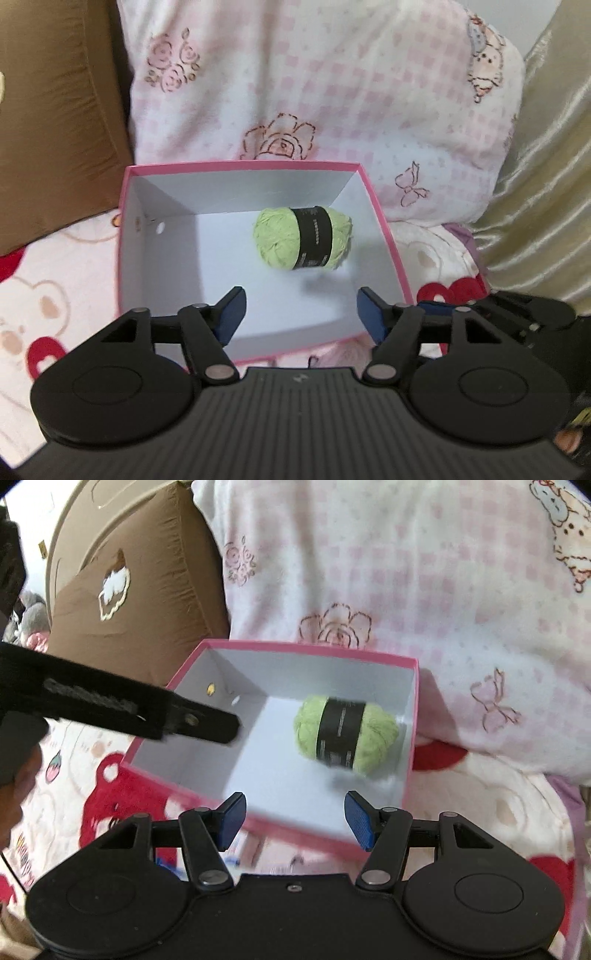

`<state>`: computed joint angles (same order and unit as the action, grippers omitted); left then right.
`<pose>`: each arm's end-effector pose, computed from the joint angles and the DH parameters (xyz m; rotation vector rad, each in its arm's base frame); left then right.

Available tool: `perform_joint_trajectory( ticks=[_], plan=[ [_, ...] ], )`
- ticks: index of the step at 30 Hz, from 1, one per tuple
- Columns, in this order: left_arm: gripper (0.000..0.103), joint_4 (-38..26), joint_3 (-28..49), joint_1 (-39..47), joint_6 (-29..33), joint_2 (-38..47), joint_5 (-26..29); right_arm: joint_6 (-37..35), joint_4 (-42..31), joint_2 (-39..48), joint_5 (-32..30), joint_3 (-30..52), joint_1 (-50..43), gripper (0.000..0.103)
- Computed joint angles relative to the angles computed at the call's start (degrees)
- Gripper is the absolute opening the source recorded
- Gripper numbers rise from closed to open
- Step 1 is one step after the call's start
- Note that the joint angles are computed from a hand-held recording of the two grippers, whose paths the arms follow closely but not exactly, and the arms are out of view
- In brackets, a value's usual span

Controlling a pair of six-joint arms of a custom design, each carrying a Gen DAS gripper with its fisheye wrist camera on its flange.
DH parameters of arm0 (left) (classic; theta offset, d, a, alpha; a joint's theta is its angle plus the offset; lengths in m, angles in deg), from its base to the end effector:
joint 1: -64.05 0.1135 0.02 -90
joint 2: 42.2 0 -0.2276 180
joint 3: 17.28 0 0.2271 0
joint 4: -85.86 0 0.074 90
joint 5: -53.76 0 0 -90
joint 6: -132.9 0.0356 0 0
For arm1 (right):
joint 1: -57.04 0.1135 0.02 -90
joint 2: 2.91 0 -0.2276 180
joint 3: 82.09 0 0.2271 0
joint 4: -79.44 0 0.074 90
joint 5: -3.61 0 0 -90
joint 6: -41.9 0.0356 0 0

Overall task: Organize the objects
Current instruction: 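Withdraw the left tool and move it toward the purple plush toy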

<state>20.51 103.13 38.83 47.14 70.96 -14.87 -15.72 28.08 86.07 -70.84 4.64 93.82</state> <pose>0.3486 -0.1785 0.2604 0.7952 2.4744 -0.6165 0.2517 0.1762 0.2450 0.0159 2.4671 0.1827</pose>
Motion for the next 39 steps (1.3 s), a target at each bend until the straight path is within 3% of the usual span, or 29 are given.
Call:
perform_joint_trajectory(
  ticks=[4,7,15,28,34,39],
  plan=[
    [0.070,-2.1,-3.8,-0.1,3.9,-5.0,-4.3,2.4,-3.9,-5.5,0.2,-0.8,2.7,0.070],
    [0.072,-5.1,-5.2,-0.1,6.9,-7.8,-4.3,3.9,-7.3,-8.0,4.2,-0.7,6.4,0.081],
    [0.091,-8.9,-12.9,0.2,10.9,-19.0,-3.2,13.0,-14.7,-11.6,10.3,0.5,15.2,0.091],
    [0.096,-16.8,-20.6,2.9,15.8,-30.6,0.9,24.4,-34.0,-6.5,17.2,12.6,31.1,0.096],
    [0.096,-17.8,-25.7,4.8,17.9,-33.2,1.7,28.5,-38.1,-4.2,17.6,15.0,35.6,0.097],
    [0.096,-16.0,-31.7,5.7,18.8,-36.4,1.3,30.1,-37.5,-3.9,17.4,13.5,37.9,0.097]
  ],
)
